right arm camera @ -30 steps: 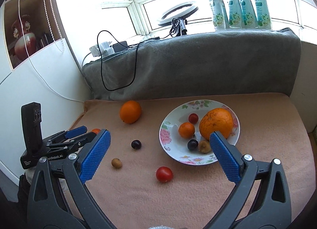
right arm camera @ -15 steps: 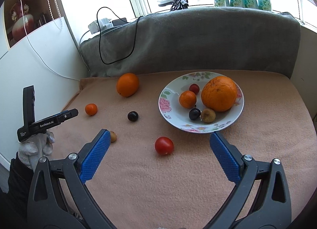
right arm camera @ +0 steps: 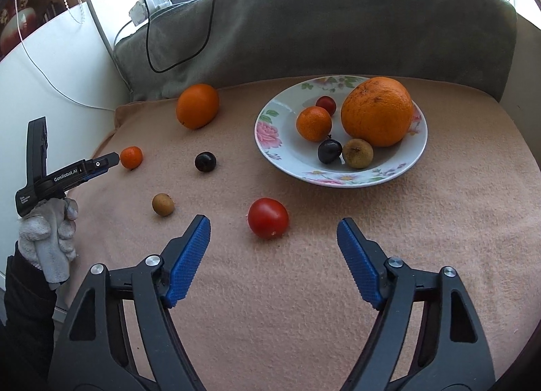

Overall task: Organize fruits
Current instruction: 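Move the left gripper to the tangerine while the right moves to the red tomato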

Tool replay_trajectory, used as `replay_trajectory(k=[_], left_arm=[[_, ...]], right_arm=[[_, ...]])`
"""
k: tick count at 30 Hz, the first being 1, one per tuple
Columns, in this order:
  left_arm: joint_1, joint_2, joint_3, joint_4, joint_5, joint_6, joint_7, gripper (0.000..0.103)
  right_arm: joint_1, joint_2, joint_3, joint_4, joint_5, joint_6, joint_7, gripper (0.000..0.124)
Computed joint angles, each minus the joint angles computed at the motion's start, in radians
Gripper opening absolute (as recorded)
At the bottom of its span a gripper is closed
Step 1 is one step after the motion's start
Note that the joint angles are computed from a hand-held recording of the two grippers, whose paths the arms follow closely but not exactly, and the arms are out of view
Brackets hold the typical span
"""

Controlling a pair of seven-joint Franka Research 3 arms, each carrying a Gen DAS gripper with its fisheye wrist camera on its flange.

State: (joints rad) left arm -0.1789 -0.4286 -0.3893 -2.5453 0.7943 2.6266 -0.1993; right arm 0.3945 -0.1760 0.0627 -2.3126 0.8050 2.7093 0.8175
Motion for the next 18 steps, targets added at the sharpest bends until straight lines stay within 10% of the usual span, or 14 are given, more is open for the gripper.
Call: replay_trajectory(k=[18], left_arm=[[0.015, 0.075, 0.037, 0.029, 0.002, 0.026, 0.042, 0.056]], right_arm=[[-0.009, 0.071, 0.025, 0.05, -0.114, -0.003, 0.074, 0.053]])
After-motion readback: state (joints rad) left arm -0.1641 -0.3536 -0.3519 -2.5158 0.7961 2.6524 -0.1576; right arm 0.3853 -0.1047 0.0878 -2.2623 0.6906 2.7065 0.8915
